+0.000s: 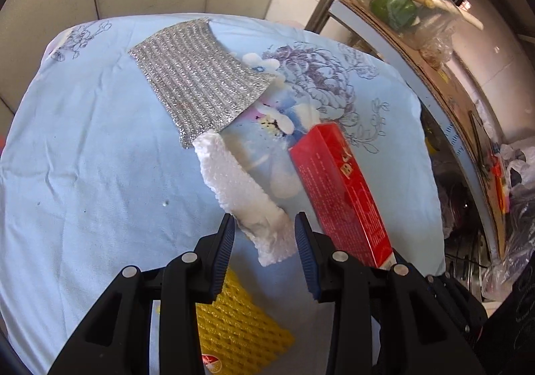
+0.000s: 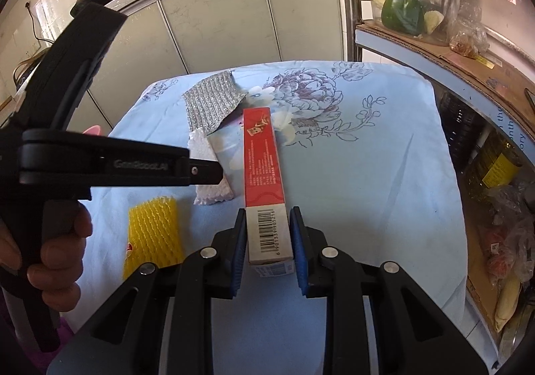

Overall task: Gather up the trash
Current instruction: 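Grasp the red-and-white box with the right tool while the left tool grasps the white foam strip, then carry the foam strip and red box over the pink bucket with both tools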

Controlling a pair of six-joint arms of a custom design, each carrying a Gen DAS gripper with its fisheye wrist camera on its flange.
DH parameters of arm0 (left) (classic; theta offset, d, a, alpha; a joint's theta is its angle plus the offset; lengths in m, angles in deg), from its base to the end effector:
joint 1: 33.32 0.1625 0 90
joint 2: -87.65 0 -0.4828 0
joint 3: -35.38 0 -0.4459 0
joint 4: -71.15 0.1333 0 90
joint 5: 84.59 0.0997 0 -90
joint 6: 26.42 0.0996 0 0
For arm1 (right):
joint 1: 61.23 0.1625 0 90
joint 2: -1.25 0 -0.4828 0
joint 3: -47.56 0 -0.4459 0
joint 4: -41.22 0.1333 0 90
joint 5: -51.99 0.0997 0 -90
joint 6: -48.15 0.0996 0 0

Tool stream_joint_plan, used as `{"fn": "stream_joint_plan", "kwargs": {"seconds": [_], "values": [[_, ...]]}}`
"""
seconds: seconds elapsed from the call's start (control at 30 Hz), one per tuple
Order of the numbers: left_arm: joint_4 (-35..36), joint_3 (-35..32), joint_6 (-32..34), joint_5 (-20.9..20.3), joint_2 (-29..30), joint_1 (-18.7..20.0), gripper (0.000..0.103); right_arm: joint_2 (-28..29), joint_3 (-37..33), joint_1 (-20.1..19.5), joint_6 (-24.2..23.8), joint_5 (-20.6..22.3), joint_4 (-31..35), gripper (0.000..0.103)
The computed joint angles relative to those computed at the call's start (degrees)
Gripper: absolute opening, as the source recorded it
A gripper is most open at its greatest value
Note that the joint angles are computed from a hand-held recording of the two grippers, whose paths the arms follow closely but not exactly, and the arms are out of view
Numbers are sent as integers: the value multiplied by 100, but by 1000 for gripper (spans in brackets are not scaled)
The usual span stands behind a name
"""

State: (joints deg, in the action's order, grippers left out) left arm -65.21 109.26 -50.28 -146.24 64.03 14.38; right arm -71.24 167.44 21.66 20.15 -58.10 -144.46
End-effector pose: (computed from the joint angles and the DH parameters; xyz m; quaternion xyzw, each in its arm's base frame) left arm -0.4189 -0.7287 -0.0812 0.1635 0.9551 -0.1059 0.2231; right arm 0.0261 -0.5911 0.3069 0.0927 -0.8966 0.3360 0.2732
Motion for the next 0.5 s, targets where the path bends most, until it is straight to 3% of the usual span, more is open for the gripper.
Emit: {"fn": "stream_joint_plan", "kwargs": {"seconds": [0.1, 0.33, 0.5], "values": [[-137, 48, -53, 182, 6, 14, 36, 6, 17, 11, -17, -26, -19, 26], [-436, 323, 174, 286, -175, 42, 16, 15, 3, 41, -36, -88, 29, 26], [-709, 574, 345, 323, -350, 81, 15, 37, -3, 84, -86, -157, 57, 26]]}}
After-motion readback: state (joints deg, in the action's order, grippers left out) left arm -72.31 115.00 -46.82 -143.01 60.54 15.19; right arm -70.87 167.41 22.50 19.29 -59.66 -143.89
